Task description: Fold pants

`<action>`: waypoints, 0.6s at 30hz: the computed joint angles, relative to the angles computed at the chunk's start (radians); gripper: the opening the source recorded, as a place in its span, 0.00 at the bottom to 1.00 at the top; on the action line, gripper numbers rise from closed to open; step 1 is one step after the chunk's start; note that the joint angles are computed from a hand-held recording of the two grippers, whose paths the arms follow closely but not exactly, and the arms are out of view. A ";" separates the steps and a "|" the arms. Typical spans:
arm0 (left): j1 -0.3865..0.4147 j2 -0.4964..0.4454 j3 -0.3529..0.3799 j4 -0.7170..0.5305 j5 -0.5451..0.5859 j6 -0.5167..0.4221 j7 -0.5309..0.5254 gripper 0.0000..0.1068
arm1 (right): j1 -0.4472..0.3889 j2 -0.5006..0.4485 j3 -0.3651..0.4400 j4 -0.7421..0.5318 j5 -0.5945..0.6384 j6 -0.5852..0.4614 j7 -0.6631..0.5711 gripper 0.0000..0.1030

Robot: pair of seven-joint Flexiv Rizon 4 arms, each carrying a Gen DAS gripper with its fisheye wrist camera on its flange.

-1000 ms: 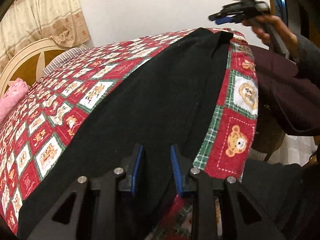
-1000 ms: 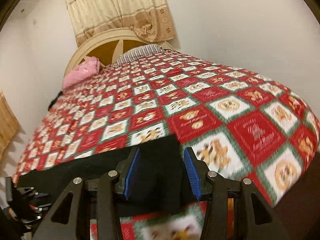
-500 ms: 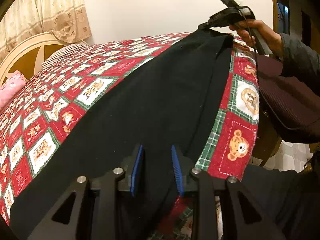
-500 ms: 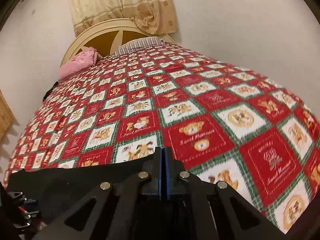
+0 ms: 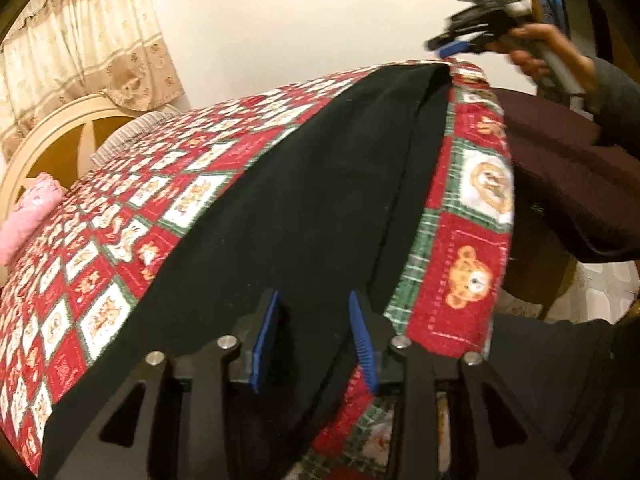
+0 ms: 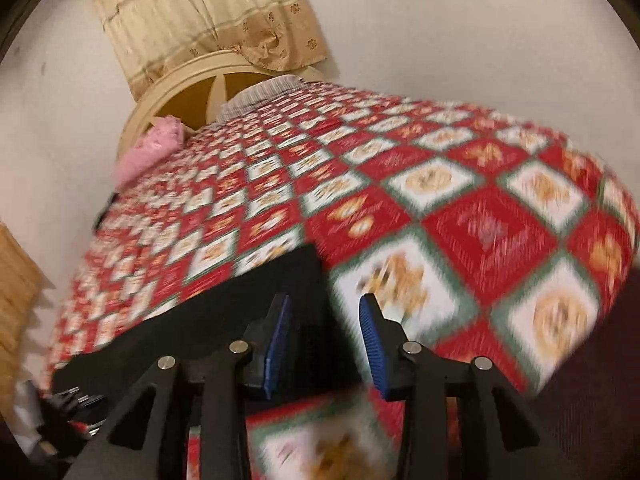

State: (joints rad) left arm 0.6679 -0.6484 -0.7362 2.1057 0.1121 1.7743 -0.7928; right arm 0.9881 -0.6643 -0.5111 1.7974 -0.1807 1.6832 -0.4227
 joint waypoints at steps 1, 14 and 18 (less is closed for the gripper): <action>-0.003 -0.003 0.002 -0.003 -0.003 0.002 -0.003 0.43 | -0.025 0.009 0.049 0.009 0.014 0.039 0.000 0.37; -0.048 0.005 0.044 -0.001 0.014 0.025 -0.011 0.51 | -0.140 -0.094 0.210 -0.112 0.100 0.065 0.068 0.36; -0.030 0.000 0.016 -0.016 -0.019 -0.023 -0.036 0.50 | -0.094 -0.095 0.147 -0.107 0.095 0.038 0.058 0.20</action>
